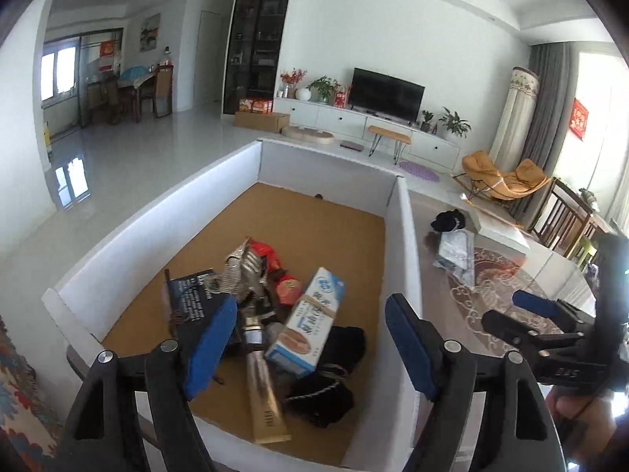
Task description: Organize objects
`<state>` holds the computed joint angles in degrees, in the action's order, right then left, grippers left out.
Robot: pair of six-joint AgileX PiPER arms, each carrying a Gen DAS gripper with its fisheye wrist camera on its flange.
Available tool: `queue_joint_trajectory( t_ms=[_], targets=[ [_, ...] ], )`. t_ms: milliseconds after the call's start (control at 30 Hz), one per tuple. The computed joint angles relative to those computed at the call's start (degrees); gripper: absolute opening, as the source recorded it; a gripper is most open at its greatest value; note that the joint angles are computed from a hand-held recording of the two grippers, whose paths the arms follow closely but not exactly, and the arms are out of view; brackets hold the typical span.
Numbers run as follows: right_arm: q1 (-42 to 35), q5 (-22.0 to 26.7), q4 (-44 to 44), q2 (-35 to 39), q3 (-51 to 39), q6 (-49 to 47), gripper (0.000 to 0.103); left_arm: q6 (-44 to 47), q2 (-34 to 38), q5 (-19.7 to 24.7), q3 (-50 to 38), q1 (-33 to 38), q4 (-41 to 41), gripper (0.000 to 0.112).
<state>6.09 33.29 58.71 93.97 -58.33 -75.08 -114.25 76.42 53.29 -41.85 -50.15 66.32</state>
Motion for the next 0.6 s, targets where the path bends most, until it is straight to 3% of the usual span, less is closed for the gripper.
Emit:
queue_joint_trajectory(
  t_ms=[67, 167, 300, 367, 600],
  targets=[
    [-7.4, -3.6, -2.1, 2.1, 1.3, -3.7, 0.099, -2.6, 4.3, 4.5, -4.3, -6.5, 2.9, 0.102],
    [-18.4, -4.7, -7.4, 6.4, -0.4, -3.1, 0.099, -2.1, 11.5, 7.6, -11.1, -11.3, 3.5, 0.103],
    [-31.1, -3.5, -7.6, 9.8, -3.0, -3.9, 0.099, -4.4, 15.0, 0.2, -14.3, -12.1, 4.9, 0.103],
    [-35.1, -3.4, -7.5, 10.8, -3.3, -3.9, 0.099, -4.5, 17.1, -1.2, -16.4, -12.9, 5.5, 0.103],
    [-37.1, -3.4, -7.2, 12.4, -3.9, -0.4, 0.099, 1.2, 25.9, -7.2, -25.4, -15.0, 2.8, 0.103]
  ],
)
